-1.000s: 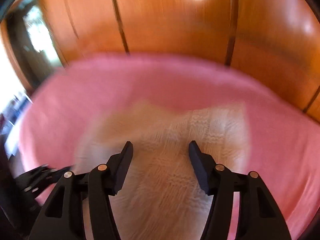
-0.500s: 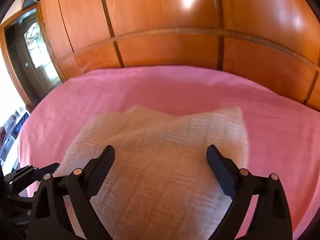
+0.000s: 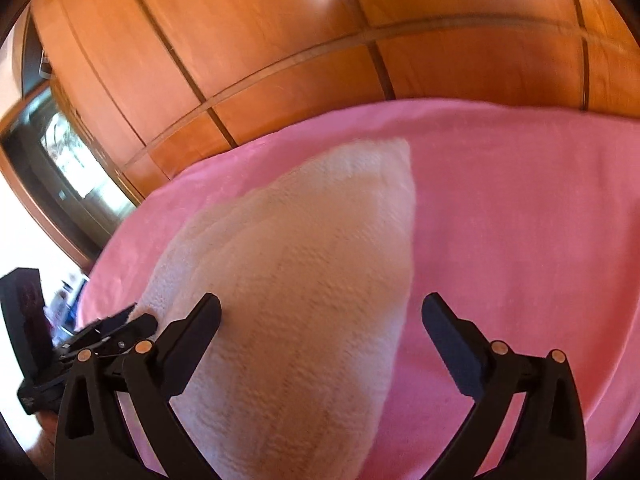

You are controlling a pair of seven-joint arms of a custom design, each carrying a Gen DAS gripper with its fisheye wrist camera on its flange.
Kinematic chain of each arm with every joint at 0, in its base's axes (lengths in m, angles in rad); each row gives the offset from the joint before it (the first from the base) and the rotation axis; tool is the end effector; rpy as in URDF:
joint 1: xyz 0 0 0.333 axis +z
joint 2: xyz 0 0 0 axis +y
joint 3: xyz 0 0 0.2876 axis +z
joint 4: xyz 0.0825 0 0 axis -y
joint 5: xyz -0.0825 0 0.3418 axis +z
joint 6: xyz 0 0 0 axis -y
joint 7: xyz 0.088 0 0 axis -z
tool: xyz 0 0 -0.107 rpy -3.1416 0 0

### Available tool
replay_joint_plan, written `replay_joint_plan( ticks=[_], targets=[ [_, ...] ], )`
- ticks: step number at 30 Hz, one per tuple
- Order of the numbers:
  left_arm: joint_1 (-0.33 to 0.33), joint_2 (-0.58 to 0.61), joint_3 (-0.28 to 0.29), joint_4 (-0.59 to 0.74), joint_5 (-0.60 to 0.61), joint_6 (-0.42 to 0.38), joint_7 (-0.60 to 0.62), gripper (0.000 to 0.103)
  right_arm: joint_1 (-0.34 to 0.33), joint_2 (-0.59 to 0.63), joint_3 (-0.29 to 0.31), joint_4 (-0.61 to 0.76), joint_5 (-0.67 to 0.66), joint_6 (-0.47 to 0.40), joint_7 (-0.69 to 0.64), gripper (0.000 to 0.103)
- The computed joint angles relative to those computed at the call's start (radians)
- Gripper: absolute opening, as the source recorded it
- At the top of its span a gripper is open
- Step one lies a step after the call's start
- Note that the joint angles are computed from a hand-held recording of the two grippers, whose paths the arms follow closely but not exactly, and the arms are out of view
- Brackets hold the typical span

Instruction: Fold small clothes

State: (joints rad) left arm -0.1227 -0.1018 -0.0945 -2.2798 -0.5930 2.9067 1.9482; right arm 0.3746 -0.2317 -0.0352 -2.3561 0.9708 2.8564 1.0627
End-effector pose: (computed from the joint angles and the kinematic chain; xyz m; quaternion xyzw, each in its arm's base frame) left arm 0.5067 -0.0782 0.4706 -0.6313 0.6775 -0.3437 0.1563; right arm 0.4612 0.1145 0.4810 -0.6400 0.6398 -0.0560 0.4218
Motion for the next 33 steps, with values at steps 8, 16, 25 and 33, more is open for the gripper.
replay_joint_plan(
  ticks=[8, 16, 25, 33],
  targets=[
    [0.079, 0.131, 0.040, 0.174, -0.423, -0.365, 0.294, 0.073, -0.039, 0.079, -0.063, 0.079, 0.289, -0.307, -0.198, 0.100],
    [0.217, 0.205, 0.000, 0.228, -0.669, -0.613, 0.492, 0.047, -0.121, 0.073, 0.000, 0.072, 0.360, -0.386, -0.269, 0.072],
    [0.212, 0.121, -0.007, 0.158, -0.801, -0.687, 0.579, 0.037, -0.088, -0.150, 0.008, -0.055, 0.320, -0.275, -0.274, 0.050],
    [0.057, 0.135, -0.083, 0.267, -0.765, -0.662, 0.568, 0.037, -0.184, -0.541, -0.068, -0.301, 0.114, -0.190, -0.150, 0.049]
  ],
)
